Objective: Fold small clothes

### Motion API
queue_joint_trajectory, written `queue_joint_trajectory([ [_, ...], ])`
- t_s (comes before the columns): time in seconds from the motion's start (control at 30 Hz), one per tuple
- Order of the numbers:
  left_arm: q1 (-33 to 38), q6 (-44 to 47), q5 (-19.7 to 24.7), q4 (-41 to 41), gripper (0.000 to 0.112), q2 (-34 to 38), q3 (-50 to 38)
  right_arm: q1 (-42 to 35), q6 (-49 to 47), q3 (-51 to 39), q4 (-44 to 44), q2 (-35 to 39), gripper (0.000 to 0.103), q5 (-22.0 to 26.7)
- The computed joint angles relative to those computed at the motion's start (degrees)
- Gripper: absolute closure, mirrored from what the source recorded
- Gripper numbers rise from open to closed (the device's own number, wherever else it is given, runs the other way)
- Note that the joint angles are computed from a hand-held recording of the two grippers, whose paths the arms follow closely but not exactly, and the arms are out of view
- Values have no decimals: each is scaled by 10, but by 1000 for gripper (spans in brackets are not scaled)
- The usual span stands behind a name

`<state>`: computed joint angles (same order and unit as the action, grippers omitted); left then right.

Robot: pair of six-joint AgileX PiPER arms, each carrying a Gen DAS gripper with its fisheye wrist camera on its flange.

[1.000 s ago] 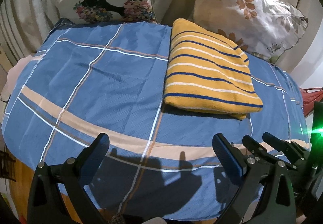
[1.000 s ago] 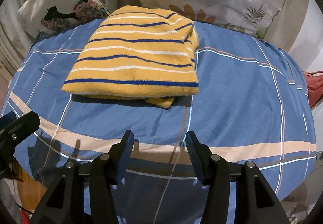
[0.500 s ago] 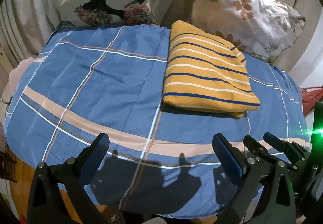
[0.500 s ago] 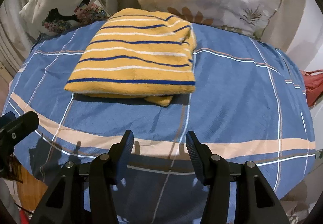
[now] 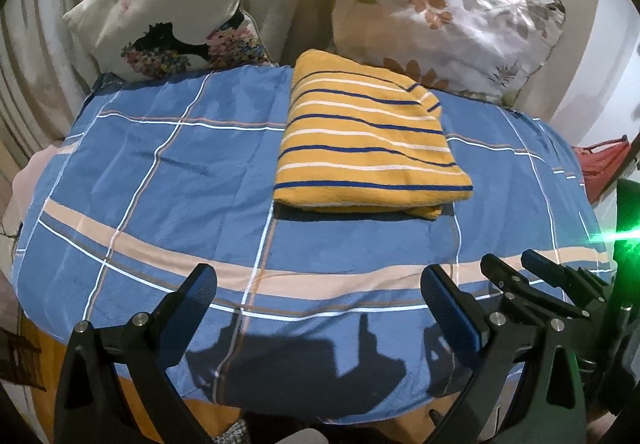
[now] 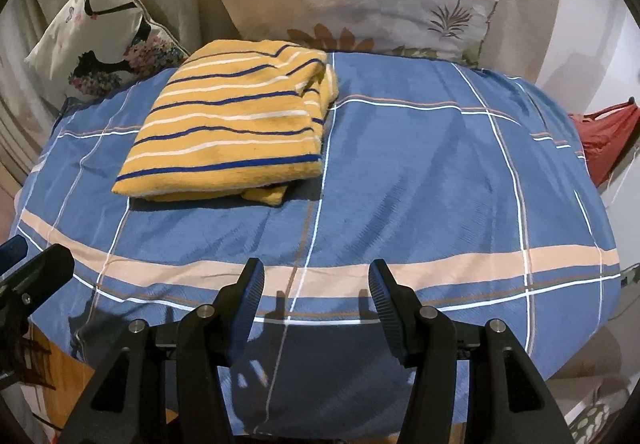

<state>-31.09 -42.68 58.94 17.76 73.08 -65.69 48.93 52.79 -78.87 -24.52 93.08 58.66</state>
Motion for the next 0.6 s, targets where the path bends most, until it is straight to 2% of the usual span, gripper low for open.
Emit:
queue_joint_trajectory([
  [0.6, -41, -41, 28, 21, 11, 0, -6, 0, -4, 27, -6, -23, 42, -21],
])
